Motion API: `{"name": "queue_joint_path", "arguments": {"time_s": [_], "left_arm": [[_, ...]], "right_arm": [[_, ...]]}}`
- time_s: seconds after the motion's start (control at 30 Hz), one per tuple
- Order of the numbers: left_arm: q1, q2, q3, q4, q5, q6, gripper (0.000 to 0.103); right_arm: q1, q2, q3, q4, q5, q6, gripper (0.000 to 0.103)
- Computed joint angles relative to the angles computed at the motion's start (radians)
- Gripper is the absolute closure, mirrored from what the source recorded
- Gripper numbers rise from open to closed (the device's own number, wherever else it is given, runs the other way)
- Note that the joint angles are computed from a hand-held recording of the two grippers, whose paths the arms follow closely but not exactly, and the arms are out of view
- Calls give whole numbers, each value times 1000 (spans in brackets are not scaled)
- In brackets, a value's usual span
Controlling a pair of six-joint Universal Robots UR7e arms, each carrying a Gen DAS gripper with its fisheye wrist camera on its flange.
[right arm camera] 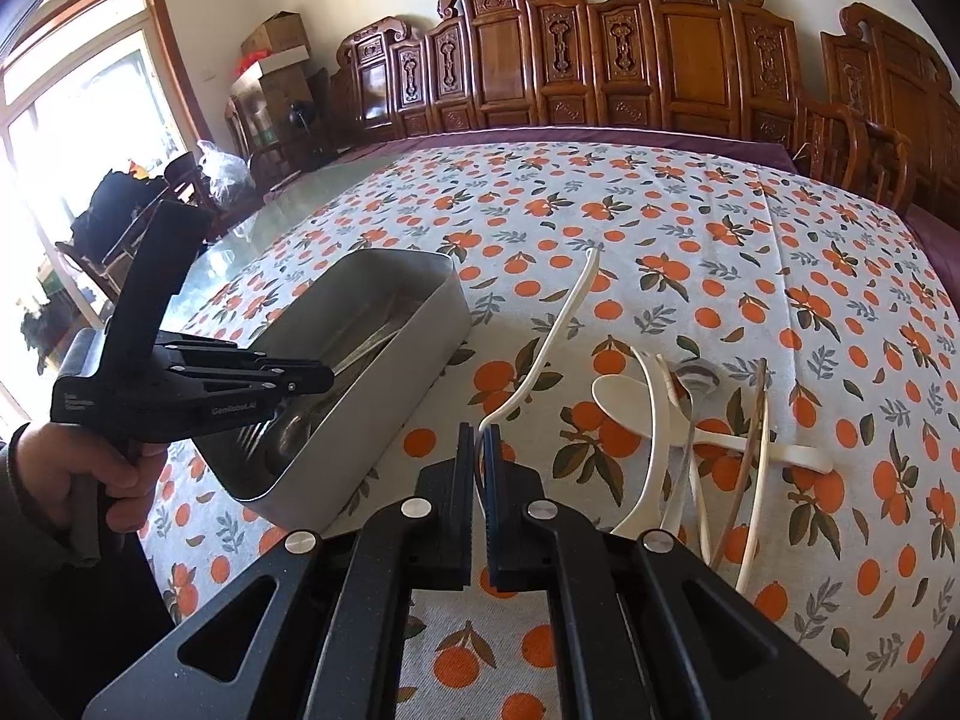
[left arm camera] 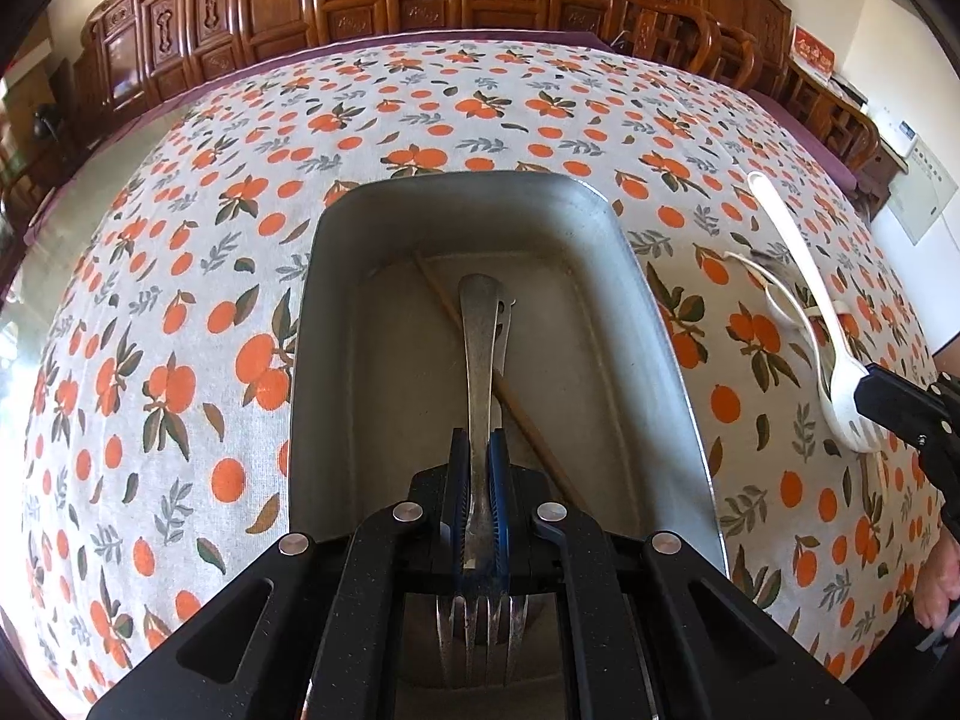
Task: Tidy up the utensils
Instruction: 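Carry the fork over the grey tray with the left tool while the right tool carries the plastic spoon there, then release the fork into the tray with the left tool while the right tool drops the plastic spoon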
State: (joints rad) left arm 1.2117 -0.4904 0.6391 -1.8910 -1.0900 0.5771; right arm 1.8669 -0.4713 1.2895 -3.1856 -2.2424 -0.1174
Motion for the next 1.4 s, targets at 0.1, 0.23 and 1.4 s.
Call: {"name": "queue_joint_path", "arguments": {"time_s": [0.1, 0.23, 1.4], "left_arm": [[4, 9, -20, 17, -6, -8, 97], [7, 17, -40, 41, -13, -24, 97], [33, 45, -236, 28, -121, 4, 97]], "right_arm": [[0, 3, -6, 10, -6, 1, 99], [-1, 8, -12, 21, -10, 5, 99], [47, 271, -489, 344, 121, 63, 99]]}}
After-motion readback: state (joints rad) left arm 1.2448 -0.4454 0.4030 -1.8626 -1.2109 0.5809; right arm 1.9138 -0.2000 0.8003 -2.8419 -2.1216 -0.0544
